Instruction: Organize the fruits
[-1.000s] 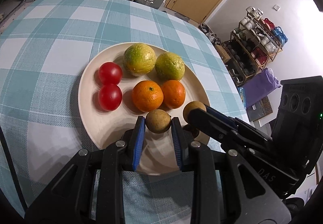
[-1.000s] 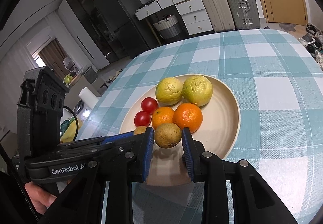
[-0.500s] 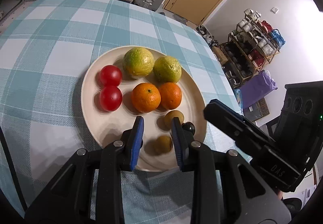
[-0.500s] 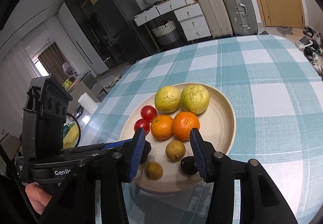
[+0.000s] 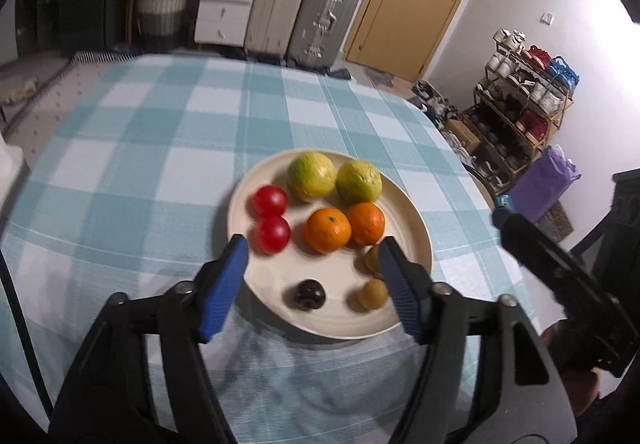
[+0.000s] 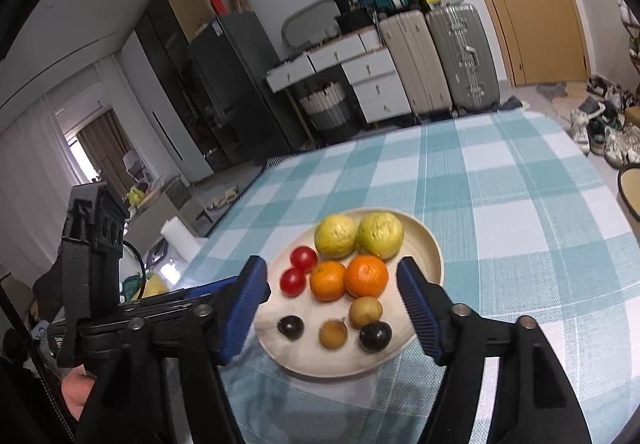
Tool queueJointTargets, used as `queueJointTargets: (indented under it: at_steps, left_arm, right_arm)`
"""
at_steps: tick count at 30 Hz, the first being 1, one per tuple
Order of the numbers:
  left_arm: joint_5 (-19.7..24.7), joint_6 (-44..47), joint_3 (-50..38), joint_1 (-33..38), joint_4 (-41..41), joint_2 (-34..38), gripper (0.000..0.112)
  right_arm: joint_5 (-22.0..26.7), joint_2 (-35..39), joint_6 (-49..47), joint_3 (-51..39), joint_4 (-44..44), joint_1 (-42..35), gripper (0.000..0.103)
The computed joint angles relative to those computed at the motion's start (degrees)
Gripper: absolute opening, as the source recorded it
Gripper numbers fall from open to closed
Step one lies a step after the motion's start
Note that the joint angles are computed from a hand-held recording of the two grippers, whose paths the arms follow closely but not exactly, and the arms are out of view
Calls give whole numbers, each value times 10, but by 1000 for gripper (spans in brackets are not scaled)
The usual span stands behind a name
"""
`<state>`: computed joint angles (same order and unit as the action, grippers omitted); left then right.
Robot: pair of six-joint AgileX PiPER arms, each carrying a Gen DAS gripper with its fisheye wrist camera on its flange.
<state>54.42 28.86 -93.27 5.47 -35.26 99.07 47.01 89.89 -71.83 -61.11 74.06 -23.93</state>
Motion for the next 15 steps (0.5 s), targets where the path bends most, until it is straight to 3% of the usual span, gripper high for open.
queueJointTargets:
  at_steps: [3, 10, 13, 15]
  left_arm:
    - [-26, 29, 24, 10, -11, -25, 76]
    - [-116, 113, 101, 24, -47, -100, 93]
    - [-186, 128, 150, 21, -48, -138, 102]
    - [-234, 94, 173, 11, -7, -157, 102]
  right_arm:
    - [2, -27, -37, 24, 33, -5, 88]
    - [-10, -81, -117, 81, 112, -14, 100]
    - [-25, -103, -164, 109, 156, -12, 102]
    - [-39, -115, -203, 126, 184, -9, 103]
